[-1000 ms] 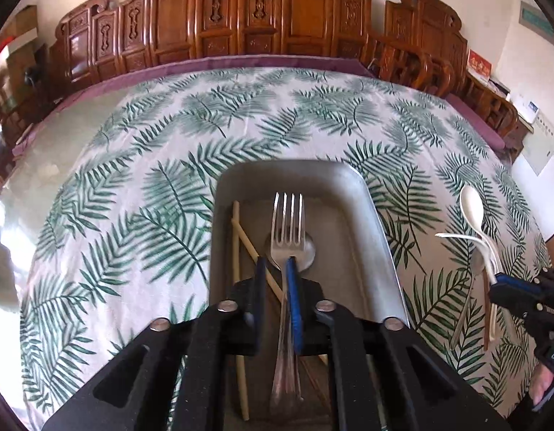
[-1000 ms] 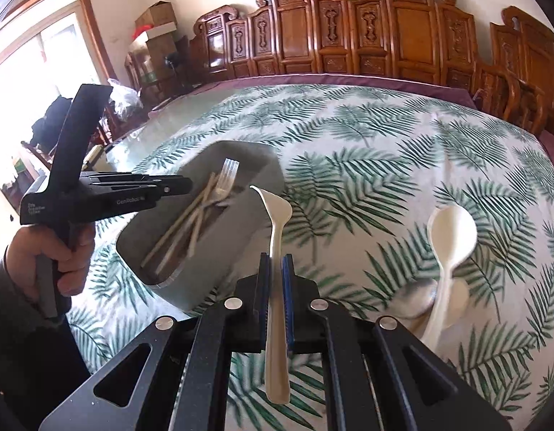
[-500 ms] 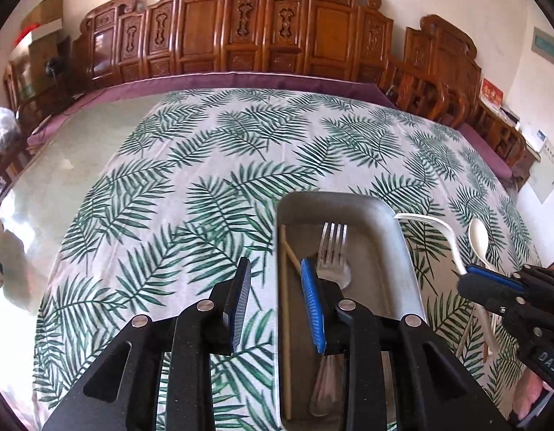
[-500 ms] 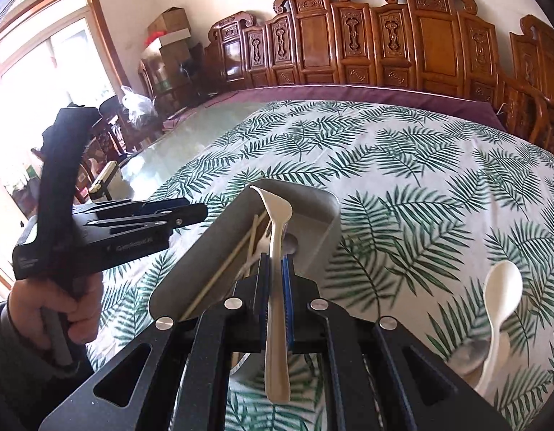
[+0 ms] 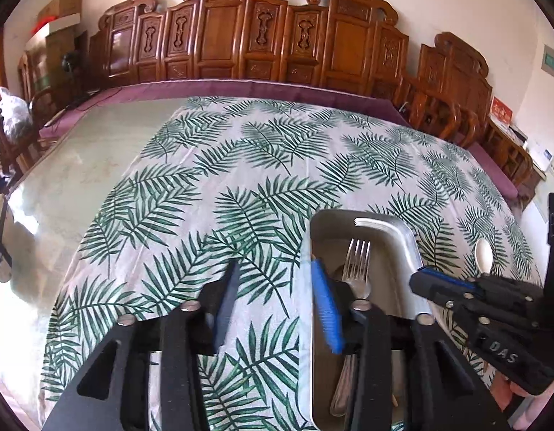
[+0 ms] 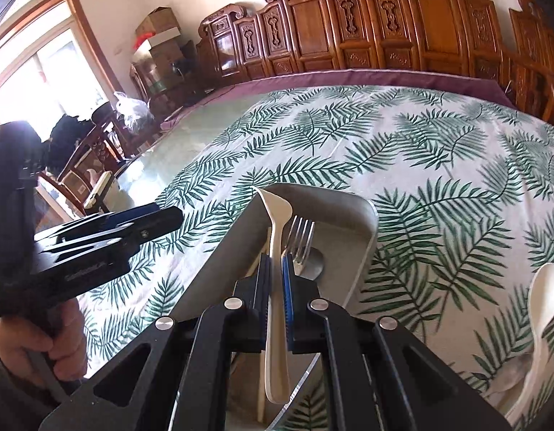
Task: Organize utensils
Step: 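Lower the white spoon into the tray and open the right tool while the left tool releases the fork, then move the right tool to the pile and grasp a large white plastic spoon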
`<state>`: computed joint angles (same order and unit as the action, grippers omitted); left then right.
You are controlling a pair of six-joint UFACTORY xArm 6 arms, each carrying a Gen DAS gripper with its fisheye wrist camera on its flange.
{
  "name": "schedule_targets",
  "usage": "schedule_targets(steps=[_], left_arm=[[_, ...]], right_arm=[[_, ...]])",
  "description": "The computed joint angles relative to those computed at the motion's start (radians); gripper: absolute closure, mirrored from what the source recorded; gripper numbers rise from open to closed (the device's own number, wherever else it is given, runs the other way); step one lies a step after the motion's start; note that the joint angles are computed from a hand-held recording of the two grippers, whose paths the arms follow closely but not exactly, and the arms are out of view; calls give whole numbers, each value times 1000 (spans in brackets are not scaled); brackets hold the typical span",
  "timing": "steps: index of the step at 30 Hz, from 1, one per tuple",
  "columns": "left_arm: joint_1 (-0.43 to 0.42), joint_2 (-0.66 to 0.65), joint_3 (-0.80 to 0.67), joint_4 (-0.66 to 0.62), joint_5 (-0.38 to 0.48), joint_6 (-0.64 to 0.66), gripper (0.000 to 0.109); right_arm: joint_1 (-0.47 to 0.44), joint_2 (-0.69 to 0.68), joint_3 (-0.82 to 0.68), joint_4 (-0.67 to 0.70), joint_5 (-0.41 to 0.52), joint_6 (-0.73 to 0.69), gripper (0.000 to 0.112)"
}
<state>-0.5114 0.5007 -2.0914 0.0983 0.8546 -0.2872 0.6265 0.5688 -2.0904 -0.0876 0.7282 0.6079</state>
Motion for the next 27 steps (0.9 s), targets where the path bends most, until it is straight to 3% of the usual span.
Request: schedule_targets(steps=[3,5,8,13,15,22,27], left_arm=[[5,-11,12,5,-7,-8,62],[9,-15,17,11,-13,-17,51],[12,-18,19,18,-19,-26,48],[7,-19,19,38,-21,-30,33],[5,-22,24,44,-28,-30,27],[-2,-14,13,61,-28,-40,24],[-14,-7,4,54,-29,-37,24]], right_arm=[[-1,45,-59,23,27,9,104],[-2,75,-98,37,43,14,104],[3,124,-169,23,89,36,104],[5,153,-201,39,120,53,103],[4,137,-165,66,94,35,103],[10,65,-53,91,31,-36,101],[9,-120,187,13,-62,-50,101]])
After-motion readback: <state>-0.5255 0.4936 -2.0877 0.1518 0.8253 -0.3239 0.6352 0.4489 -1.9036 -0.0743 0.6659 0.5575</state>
